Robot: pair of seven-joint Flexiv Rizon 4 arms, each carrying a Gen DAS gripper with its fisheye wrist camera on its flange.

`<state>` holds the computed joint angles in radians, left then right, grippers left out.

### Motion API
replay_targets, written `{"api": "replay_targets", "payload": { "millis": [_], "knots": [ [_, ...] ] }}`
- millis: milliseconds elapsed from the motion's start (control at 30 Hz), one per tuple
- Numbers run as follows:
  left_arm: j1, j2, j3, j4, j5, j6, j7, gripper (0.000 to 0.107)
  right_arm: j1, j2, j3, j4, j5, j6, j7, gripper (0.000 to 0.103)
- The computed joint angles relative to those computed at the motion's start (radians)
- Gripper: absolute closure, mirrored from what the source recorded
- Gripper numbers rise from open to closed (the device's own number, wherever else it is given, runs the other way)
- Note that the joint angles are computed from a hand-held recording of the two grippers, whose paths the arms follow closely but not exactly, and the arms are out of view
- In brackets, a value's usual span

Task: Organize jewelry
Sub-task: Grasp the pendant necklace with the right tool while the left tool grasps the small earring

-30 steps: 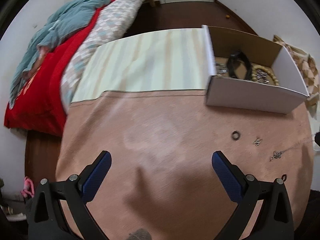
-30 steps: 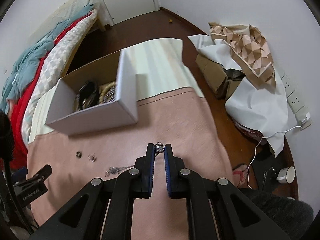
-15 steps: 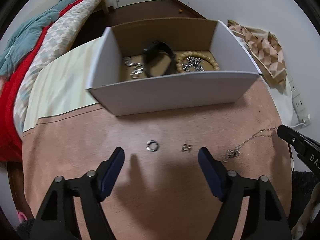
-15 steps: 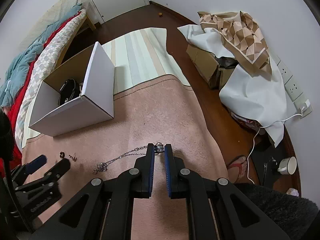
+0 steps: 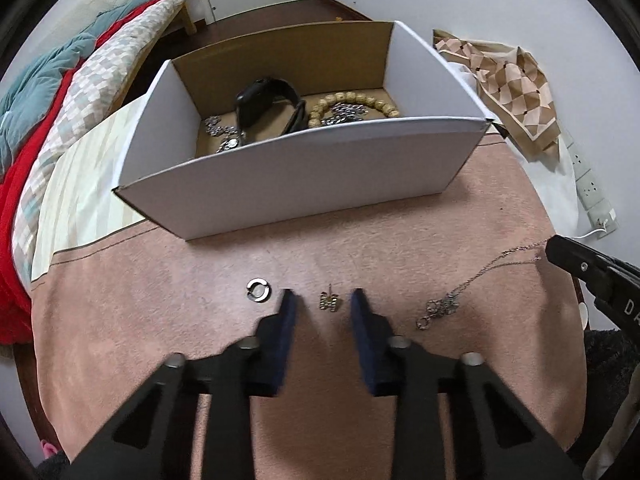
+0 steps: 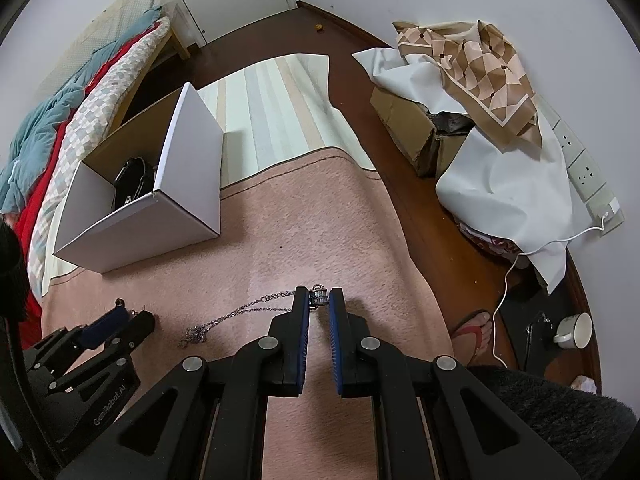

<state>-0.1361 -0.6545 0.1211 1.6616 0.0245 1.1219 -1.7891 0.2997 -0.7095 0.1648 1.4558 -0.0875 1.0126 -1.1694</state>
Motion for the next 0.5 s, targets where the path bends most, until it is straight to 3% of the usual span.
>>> {"api": "replay_targets", "payload": {
  "millis": [67, 500],
  "knots": [
    [0.005, -0.001, -0.008, 0.001, -0.004, 0.005, 0.009, 0.101, 0.0, 0.001, -0.001, 0.0, 0.001, 0.001, 0.001, 0.093],
    [-0.025, 0.065, 0.026, 0.048, 0.029, 0.078, -0.015, 0.101, -0.008, 0.06, 0.032, 0.011, 0.022, 0.026, -0.053, 0.093]
  ]
}}
